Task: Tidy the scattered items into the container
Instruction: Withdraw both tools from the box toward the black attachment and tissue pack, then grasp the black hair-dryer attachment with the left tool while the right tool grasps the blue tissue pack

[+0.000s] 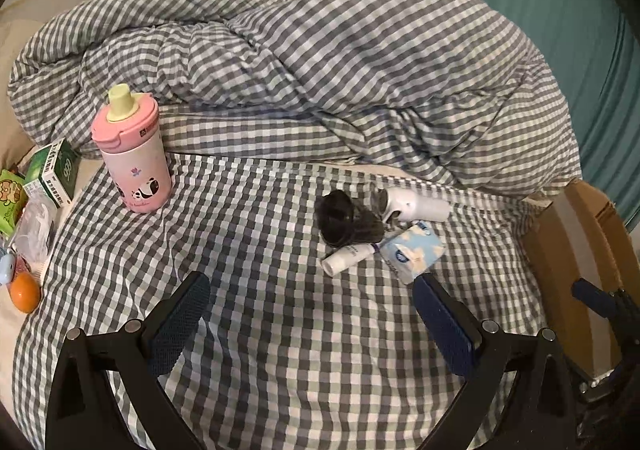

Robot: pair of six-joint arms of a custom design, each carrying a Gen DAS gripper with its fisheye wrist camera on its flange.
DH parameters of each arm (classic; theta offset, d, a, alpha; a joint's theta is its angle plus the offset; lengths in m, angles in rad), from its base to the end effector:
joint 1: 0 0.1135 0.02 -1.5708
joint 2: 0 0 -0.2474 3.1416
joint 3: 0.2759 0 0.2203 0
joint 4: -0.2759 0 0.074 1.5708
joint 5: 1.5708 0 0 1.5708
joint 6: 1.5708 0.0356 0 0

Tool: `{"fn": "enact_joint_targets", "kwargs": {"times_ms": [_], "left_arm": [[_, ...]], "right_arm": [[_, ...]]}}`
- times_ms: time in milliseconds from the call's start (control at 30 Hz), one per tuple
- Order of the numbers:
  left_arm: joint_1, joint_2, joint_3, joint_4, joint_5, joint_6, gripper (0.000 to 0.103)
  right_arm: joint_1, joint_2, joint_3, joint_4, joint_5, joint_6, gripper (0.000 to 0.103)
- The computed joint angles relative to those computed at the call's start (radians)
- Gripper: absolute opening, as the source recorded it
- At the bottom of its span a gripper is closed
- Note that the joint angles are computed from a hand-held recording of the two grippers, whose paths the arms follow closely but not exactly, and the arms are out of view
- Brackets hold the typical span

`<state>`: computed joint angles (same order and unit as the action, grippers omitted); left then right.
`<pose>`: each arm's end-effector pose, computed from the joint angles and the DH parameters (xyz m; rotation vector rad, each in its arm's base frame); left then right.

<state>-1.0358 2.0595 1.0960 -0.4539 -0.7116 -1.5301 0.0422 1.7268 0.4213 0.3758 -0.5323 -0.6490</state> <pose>0.1841 -0.2650 0.0923 -0.6582 2.3266 0.0769 0.2336 0.0279 0.0852 -0.9984 2.1437 0.3791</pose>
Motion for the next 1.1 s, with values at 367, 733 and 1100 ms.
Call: {"fn": "enact_joint_targets", "kwargs": {"times_ms": [367, 733, 1100], "left_arm": [[0.080, 0.082, -0.032, 0.217, 0.027, 0.148, 0.103], [0.184, 0.185, 0.015, 0.382, 0.079, 0.304, 0.103], [0.269, 0.302, 0.112, 0.465, 0.151, 0.385, 0.103]], "right_arm": [[0.117, 0.279, 0.182, 0.056, 0.066, 0.083, 0.091], [0.169, 0.449, 0.301, 0.104, 0.091, 0.118, 0.091], [0.201, 0.559, 0.466, 0.049, 0.091, 0.164, 0.091]]}}
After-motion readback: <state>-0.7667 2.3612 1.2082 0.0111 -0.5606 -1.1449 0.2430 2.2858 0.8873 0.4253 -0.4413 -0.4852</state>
